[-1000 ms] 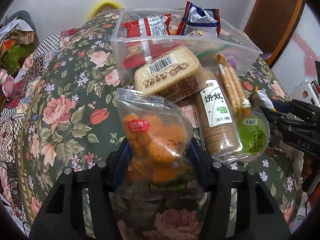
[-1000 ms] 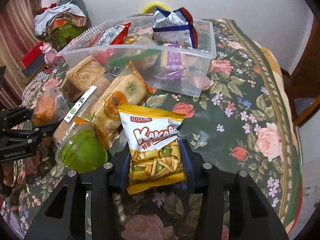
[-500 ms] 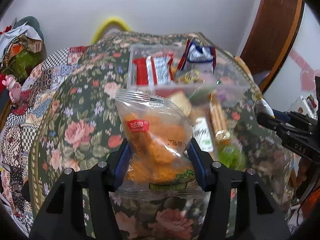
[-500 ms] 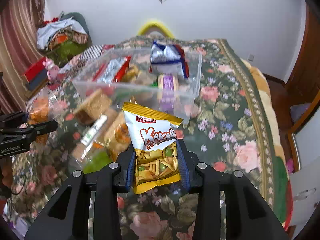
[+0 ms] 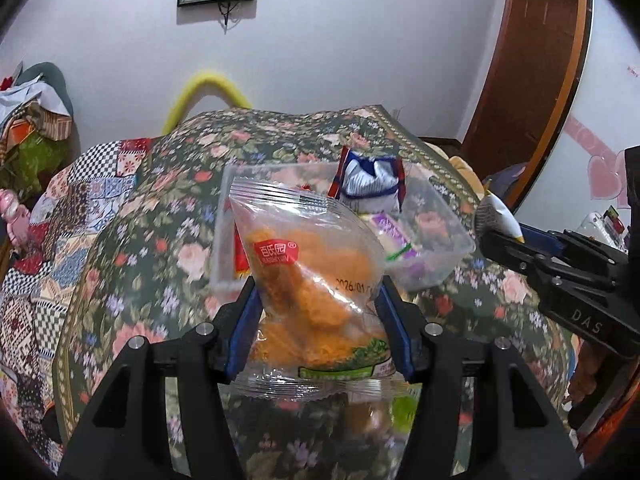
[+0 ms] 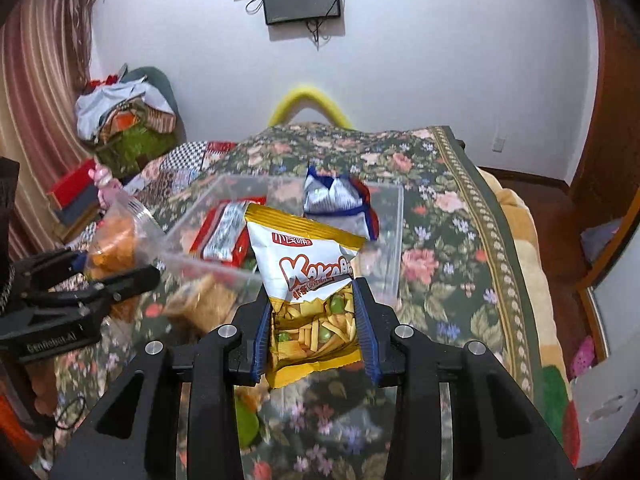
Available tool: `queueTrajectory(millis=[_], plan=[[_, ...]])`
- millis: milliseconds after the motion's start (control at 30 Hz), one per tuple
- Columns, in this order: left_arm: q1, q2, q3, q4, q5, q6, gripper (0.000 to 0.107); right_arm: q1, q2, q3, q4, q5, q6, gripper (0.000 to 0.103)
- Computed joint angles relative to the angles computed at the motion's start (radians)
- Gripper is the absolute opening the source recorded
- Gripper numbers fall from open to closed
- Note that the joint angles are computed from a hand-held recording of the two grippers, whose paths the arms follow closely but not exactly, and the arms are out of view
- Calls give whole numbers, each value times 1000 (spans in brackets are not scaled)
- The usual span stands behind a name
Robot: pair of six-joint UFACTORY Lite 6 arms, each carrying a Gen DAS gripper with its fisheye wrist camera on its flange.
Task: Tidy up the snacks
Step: 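Lower both held bags into the clear box and open both tools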
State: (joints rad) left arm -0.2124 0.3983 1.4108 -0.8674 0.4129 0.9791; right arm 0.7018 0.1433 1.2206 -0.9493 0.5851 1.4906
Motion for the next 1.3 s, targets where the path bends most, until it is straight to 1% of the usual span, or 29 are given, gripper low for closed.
queueTrajectory(millis=[167,300,500,667,800,1000,1100,1133,1200,1300], plan=[[-37,108,150,70,6,-77,57,-46,46,52,0,-26,-25,34],[-59,208,282,126,39,-158,57,-86,88,87,14,-52,-54,34],[-93,371,488,264,69,-302,57,-137,161,147,67,-90,-127,34],[-105,512,675,350,127,-408,57,-183,237,200,134,-135,-199,34],[-109,623,830,433,181,-490,57,-204,292,244,189,-151,-270,34],[-102,713,949,447,230,-523,57,-222,362,295,263,-160,-359,34],[-100,744,992,443,252,-534,57,-237,372,296,347,-182,-431,35],[-102,743,989,442,251,-535,57,-238,373,293,360,-184,-439,35],[-105,717,945,438,233,-525,57,-232,366,283,335,-177,-412,35],[-103,661,862,420,208,-500,58,-228,349,273,349,-163,-424,35]])
